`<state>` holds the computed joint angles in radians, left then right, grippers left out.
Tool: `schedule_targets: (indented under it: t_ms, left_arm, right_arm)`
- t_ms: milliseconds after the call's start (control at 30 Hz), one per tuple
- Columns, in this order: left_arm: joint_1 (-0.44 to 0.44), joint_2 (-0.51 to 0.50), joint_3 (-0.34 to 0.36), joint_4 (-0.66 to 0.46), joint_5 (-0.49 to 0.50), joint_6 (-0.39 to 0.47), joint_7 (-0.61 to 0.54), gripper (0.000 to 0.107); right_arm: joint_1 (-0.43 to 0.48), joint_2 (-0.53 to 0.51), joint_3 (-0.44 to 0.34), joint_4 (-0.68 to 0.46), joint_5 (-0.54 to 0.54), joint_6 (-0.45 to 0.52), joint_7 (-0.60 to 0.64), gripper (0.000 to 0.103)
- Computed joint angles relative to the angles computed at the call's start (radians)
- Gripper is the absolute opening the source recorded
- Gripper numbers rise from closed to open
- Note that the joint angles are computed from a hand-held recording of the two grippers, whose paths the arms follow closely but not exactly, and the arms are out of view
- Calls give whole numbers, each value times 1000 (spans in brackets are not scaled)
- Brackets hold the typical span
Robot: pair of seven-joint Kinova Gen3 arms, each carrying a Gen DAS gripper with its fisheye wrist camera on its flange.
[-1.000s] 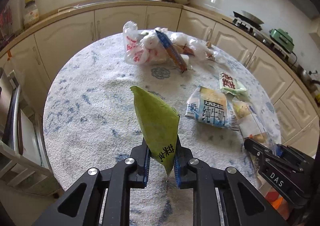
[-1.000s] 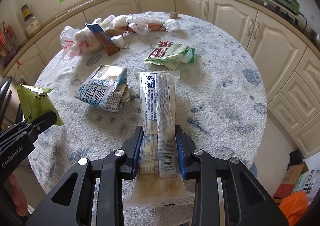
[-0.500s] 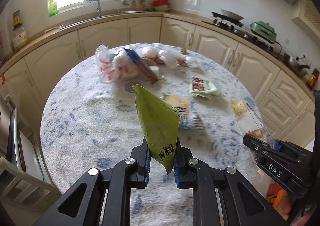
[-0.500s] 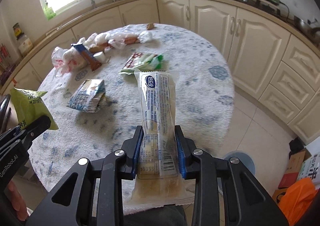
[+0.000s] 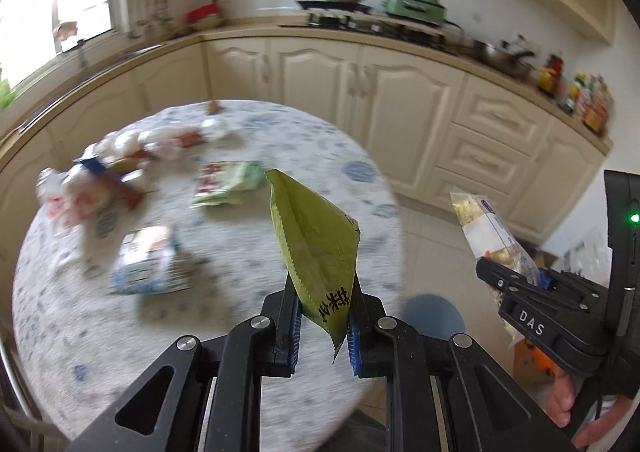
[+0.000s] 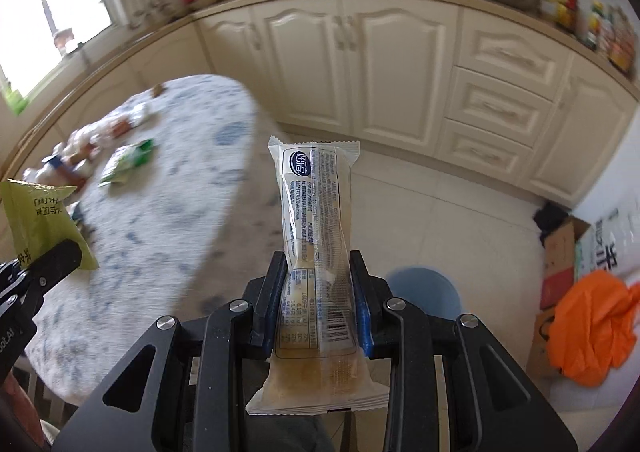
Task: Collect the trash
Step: 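Carry both held items over the blue trash bin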
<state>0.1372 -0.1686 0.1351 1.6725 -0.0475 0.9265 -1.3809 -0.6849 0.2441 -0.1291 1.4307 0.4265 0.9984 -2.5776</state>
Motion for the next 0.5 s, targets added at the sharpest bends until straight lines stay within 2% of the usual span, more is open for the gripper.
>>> schedule_targets:
  t_ms: [233,400,500]
  left_arm:
    - [86,205,40,-140,4,36,-80,15]
    - [140,372,35,-280,28,93,-154,15]
    - [158,489,25,-395,41,159,-194,15]
  right_arm:
    - [71,-49,29,117,6,43,-96,30]
    - [157,-53,30,175,-59,37,-86,30]
    - [193,-38,35,184,-93,38,-72,30]
